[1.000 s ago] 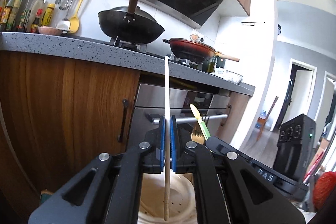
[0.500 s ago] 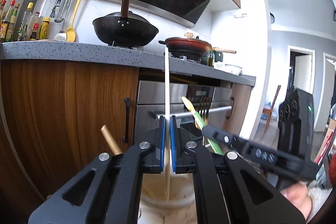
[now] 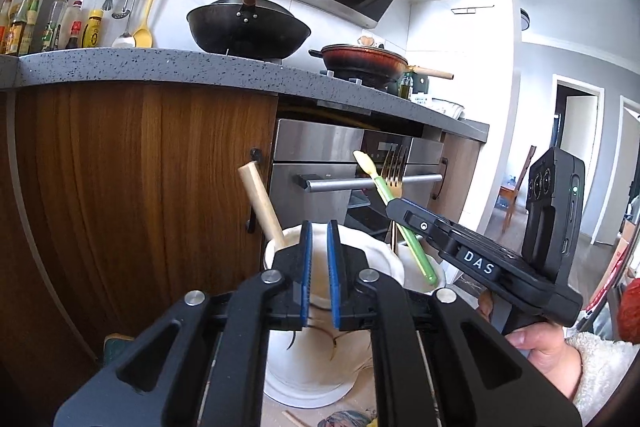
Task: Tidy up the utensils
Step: 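Drop the chopstick into the tall cup while the right tool drops the green utensil in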
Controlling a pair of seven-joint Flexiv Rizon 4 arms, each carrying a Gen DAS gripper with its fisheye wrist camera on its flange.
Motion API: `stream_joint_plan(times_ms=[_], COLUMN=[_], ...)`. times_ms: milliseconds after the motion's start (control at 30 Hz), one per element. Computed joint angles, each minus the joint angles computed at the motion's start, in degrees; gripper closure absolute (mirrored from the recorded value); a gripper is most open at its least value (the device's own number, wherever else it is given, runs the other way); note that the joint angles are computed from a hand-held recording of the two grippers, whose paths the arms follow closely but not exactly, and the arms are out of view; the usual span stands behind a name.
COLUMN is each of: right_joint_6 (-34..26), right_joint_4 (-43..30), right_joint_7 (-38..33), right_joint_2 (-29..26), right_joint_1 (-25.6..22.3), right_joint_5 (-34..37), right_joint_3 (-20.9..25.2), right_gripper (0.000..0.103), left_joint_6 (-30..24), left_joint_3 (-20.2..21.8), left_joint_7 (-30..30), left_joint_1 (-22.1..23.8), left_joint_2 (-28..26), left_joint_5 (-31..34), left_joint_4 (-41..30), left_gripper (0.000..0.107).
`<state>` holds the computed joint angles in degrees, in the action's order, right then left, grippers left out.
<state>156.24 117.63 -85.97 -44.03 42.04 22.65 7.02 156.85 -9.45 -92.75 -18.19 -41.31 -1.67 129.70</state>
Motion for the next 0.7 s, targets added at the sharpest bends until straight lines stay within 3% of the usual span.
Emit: stream_joint_plan(times_ms=[100, 700], right_joint_6=[-0.6, -1.8], right_joint_4=[-1.0, -1.2], right_joint_7=[-1.8, -8.0], right_joint_2=[-0.3, 0.0], right_joint_1=[1.0, 3.0], right_joint_5=[2.0, 7.2], right_joint_3=[-0.8, -0.7], right_gripper=[0.093, 0.093], left_joint_6=[0.2, 0.4], left_joint_3=[-0.3, -0.3], left_joint_7=[-1.2, -2.5], left_joint_1=[0.9, 2.3], left_joint_2=[0.2, -0.3], left_joint_5=[1.2, 4.3], left_joint_4=[0.4, 0.4], left_gripper=[0.084, 0.083])
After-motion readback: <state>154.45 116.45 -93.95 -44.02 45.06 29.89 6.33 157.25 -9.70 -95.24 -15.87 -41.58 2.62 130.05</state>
